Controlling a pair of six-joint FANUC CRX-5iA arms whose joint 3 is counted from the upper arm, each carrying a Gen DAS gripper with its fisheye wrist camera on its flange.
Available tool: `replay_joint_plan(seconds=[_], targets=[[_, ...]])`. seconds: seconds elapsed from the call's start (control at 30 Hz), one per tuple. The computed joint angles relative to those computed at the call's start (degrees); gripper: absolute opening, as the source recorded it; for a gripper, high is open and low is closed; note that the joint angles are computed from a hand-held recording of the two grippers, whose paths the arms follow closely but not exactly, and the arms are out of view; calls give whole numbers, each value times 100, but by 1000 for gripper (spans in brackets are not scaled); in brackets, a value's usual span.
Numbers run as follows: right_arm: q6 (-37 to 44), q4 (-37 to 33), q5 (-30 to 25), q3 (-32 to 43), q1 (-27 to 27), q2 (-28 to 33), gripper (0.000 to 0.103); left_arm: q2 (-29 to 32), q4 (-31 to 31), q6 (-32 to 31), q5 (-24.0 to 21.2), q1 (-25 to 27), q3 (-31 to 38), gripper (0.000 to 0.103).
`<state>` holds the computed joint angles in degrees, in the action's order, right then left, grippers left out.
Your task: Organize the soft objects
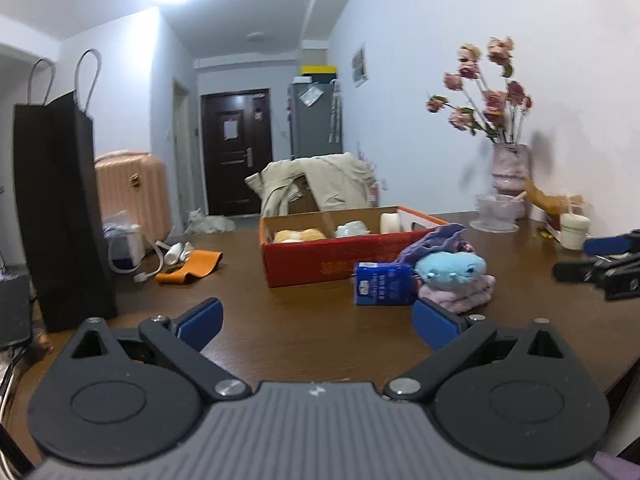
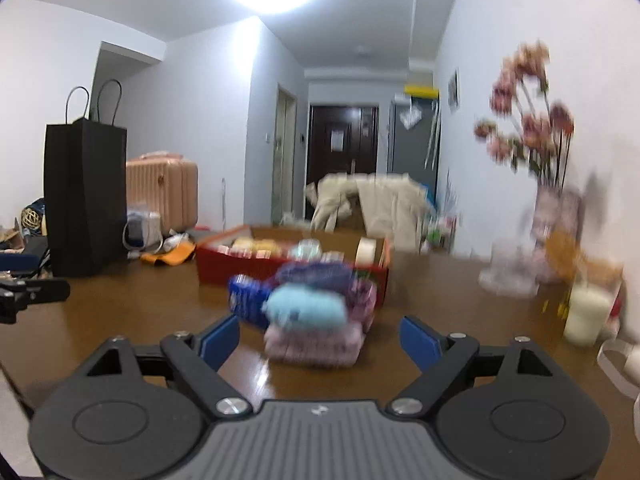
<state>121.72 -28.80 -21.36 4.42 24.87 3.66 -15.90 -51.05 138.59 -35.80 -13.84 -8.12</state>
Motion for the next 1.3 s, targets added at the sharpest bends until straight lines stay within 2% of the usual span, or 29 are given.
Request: replay_joint_plan(seconds=[0.27, 0.4, 0.53, 0.57, 0.67, 0.77, 0.8, 0.87, 0.93, 0.97, 1.0, 1.03, 1.07, 1.13, 1.27, 1.3], targets=[[-776, 458, 237, -100, 44, 157, 86, 289, 657, -431, 171, 283, 101, 103], [-694, 163, -14, 117, -71, 334, 84, 531, 1635, -1265, 455, 659, 121, 103], [-240, -577, -602, 754, -347, 750, 79, 990, 3285, -2644, 895, 1141, 193, 103], [-134, -779, -764, 958, -432, 887, 78, 1165, 3719, -2991, 1033, 1229, 252, 100], [151, -1388, -1317, 1684, -707, 1373, 73, 1675, 4291, -3413, 1164, 1261, 647, 88], [-196, -1768, -1961, 2530, -933, 1928, 69, 2189, 5454, -4319, 1322, 1367, 932, 75], [-257, -1986, -2219, 2855, -1034, 2141, 66, 2350, 6092, -4806, 1364, 1415, 965, 70], [-447, -2196, -2609, 3395, -1146, 2495, 63, 2593, 7244, -5649, 1442, 1466, 957, 66], [-619, -2255, -2923, 3877, -1183, 2826, 62, 2800, 8034, -6223, 1426, 1475, 991, 65], [-712, -2229, -3053, 4089, -1178, 2977, 57, 2887, 8391, -6572, 1410, 1470, 985, 65], [-775, -2237, -3209, 4292, -1180, 3122, 54, 2952, 8564, -6737, 1367, 1470, 1004, 61], [-822, -2292, -3383, 4485, -1199, 3259, 46, 3003, 8744, -6882, 1334, 1465, 1001, 58], [-922, -2333, -3527, 4650, -1213, 3376, 40, 3035, 9038, -7110, 1350, 1458, 932, 51], [-1108, -2489, -3698, 4824, -1269, 3513, 40, 3058, 9396, -7293, 1359, 1466, 849, 50], [-1363, -2632, -3866, 4947, -1338, 3622, 40, 3049, 9180, -6982, 1305, 1489, 877, 50], [-1403, -2625, -3837, 4894, -1335, 3589, 40, 3034, 9346, -7108, 1365, 1463, 791, 50]])
